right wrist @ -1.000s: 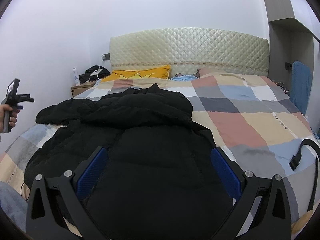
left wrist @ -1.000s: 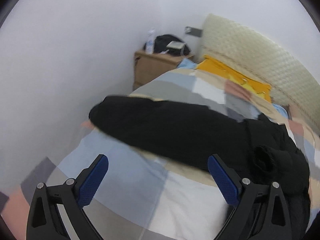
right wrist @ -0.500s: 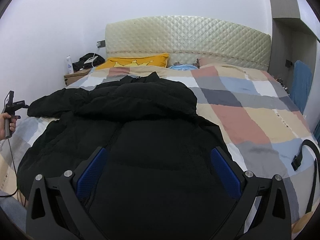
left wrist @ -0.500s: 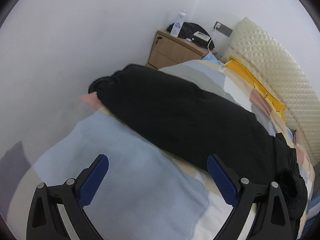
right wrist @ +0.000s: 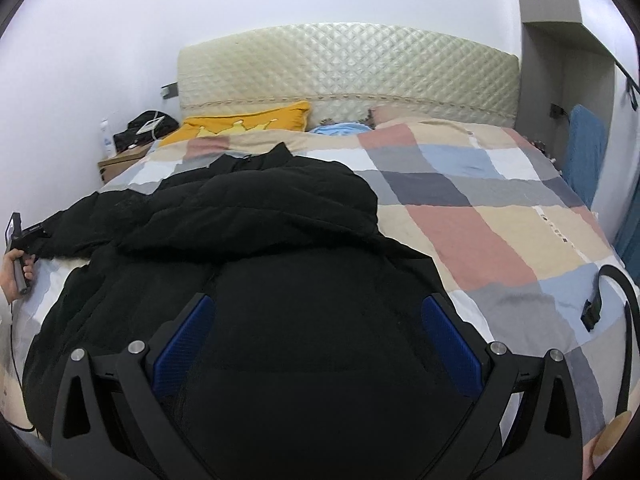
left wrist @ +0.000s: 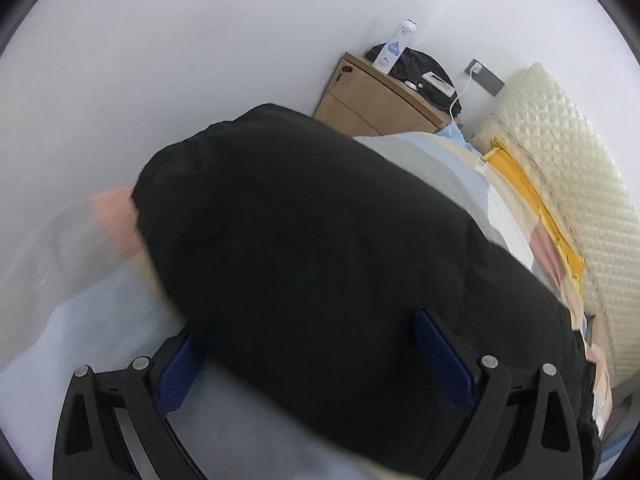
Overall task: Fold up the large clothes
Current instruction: 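Lift the gripped sleeve with the left tool and swing it over the jacket body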
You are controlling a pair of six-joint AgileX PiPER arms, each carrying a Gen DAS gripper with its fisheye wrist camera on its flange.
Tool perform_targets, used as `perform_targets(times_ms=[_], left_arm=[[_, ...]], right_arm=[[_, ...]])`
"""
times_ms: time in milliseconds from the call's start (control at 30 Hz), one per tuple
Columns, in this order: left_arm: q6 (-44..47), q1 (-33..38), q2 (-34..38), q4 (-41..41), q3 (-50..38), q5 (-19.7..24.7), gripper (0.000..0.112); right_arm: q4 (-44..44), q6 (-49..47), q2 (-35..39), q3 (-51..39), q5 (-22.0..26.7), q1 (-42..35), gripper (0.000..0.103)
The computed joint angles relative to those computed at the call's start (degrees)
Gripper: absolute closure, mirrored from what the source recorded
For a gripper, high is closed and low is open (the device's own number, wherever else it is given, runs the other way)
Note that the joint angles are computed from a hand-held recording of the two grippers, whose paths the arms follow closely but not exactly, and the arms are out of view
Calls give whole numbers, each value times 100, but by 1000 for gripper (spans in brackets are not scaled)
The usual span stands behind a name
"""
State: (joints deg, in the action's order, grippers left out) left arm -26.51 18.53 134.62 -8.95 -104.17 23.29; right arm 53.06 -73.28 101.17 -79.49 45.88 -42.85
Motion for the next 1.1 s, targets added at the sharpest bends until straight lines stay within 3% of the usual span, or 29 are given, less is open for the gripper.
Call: perform_targets(times_ms=[100,167,233,267,333,400,467,567,733,967,1100], left_arm=[[-766,-10,230,489,-315,-14,16],[-1330,-61,305,945,-446,-85,30],[-1521,-74,320,1049,-532,-77,61],[-1467,-78,366,973,-689,8,67],[-1895,-191,364,1509,-954,364,85],[-2375,-397,293,2314,-1250,858,95],[-2625,-555,160,2778,-1432,1272,97],[-2846,-677,-214,3086,-1326,1508,100],[-3132,-705,-1104,2851,-605,1166,102],[-3014,-1273,-1714,3315,-1266,2217,102],[-2829,-1587,-1861,3268,-1847,2544,102]], right_arm=[[-236,209,151,-75,-130,116,0],[-426,353,238,-124,-121,159,0],[-581,479,310,-197,-82,187,0],[-578,484,313,-209,-78,185,0],[-477,408,293,-196,-31,138,0],[-464,393,313,-244,83,117,0],[-418,317,298,-237,141,98,0],[-275,158,248,-235,346,-19,0],[-74,-21,191,-267,773,-261,0],[322,-388,64,-282,1228,-635,0],[374,-553,16,-295,1426,-812,0]])
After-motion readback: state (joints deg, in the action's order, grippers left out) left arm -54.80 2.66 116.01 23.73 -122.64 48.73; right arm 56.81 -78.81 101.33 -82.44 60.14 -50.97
